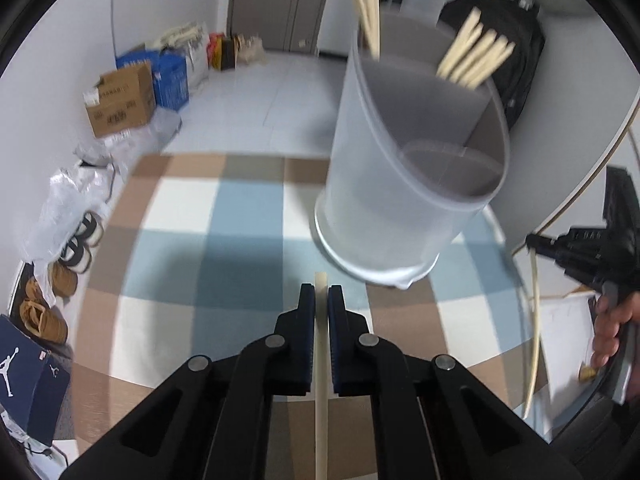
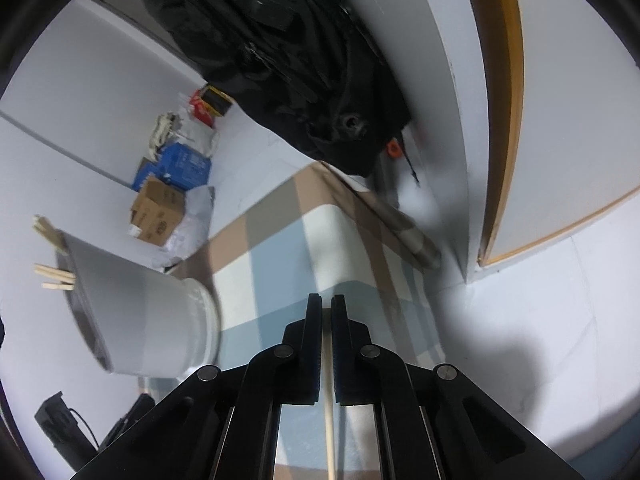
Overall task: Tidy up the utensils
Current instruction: 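Raise both held chopsticks and carry them over the utensil holder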
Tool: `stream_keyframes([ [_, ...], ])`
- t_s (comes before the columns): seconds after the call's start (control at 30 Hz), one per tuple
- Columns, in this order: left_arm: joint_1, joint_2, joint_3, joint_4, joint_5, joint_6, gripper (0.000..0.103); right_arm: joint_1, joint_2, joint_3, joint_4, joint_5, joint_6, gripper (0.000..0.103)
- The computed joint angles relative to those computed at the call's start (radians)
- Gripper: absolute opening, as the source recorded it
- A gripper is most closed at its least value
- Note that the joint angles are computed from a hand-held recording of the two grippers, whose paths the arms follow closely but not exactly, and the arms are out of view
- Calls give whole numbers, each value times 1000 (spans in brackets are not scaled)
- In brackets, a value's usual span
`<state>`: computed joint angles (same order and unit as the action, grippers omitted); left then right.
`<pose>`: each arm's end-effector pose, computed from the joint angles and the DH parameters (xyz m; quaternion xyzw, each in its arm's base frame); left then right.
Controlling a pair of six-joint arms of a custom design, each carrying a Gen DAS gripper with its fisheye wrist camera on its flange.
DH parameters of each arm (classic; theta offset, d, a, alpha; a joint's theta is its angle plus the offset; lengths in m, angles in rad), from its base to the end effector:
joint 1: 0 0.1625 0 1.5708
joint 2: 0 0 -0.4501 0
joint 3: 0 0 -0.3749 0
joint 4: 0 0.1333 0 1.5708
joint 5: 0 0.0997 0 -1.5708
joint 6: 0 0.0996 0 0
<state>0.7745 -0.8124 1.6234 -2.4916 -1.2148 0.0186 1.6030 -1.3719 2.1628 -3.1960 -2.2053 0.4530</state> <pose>-0.3665 -0.5936 0.1356 0.3805 0.9061 -0.1170 0.1431 0.0896 -0.4763 0.3572 -0.3050 -0.8231 0.4422 0.1844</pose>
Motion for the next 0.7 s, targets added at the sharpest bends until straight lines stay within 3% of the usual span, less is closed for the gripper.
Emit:
stream_keyframes([
  [0.27,-14,-53,43,-122,-39,12,2,100,15,38,-165,20,-62,4],
  [0.6,-34,-82,41,-207,-102,72,2,273,128,-26,-362,-69,-263,4],
  [0.7,-34,-88,41,-216,-109,77,2,296,148,-38,-379,-67,-276,4],
])
